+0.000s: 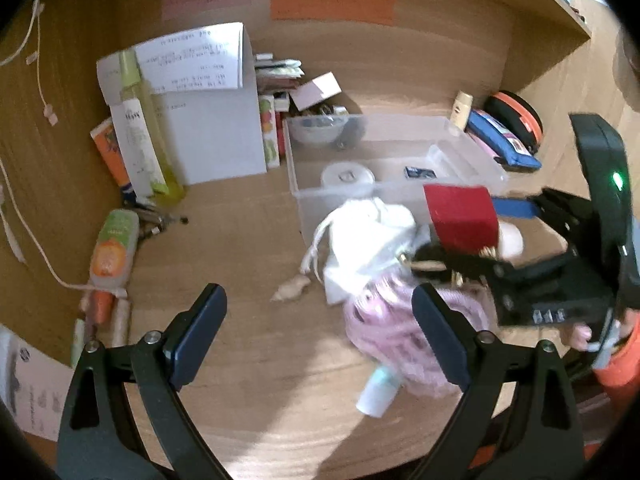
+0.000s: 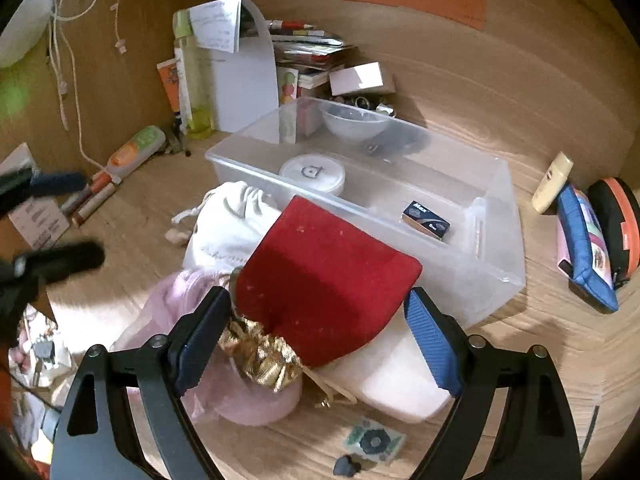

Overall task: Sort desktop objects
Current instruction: 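Grasp the pink knitted rope with the left gripper while the right gripper grasps the red velvet pouch, then lift the pink rope with the left gripper while the right gripper lifts the red pouch toward the bin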

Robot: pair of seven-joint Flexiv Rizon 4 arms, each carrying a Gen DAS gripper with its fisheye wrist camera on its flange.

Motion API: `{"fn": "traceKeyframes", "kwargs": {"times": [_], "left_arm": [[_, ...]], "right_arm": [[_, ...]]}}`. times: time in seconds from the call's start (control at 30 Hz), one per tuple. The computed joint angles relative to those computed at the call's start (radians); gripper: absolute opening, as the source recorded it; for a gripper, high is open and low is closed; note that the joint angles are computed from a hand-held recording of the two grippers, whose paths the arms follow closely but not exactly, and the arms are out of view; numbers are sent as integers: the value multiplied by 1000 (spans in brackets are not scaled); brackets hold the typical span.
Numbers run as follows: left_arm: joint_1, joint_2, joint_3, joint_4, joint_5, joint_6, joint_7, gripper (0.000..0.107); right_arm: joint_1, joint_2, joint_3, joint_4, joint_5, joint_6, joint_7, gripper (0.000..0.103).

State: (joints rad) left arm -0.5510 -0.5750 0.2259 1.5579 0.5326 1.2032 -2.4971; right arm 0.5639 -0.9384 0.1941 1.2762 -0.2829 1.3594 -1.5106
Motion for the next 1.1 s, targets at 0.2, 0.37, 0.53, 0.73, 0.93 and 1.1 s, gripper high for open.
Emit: {"fn": "traceKeyframes", "kwargs": {"times": [0.2, 0.37, 0.53, 0.73, 0.93, 1.1], "left_arm": [[62, -27, -85, 40, -113, 72, 90, 95], [96, -69, -150, 35, -232, 121, 219, 95], [86, -107, -158, 6, -316, 131, 297, 95], [130, -136, -220, 19, -450, 175, 393, 98], [157, -146, -272, 40, -558, 211, 483, 98], [118, -128, -244, 56, -594, 239, 530, 98]], "right_arm": [[-26, -11, 32, -15, 13, 6, -29, 65], [-64, 1, 83, 7, 43, 23, -86, 48], [-100, 10, 131, 18, 78, 21, -128, 32], [-130, 30, 168, 48, 115, 58, -191, 11], [-124, 57, 143, 92, 110, 116, -185, 10], [-158, 64, 171, 91, 110, 126, -166, 10]]}}
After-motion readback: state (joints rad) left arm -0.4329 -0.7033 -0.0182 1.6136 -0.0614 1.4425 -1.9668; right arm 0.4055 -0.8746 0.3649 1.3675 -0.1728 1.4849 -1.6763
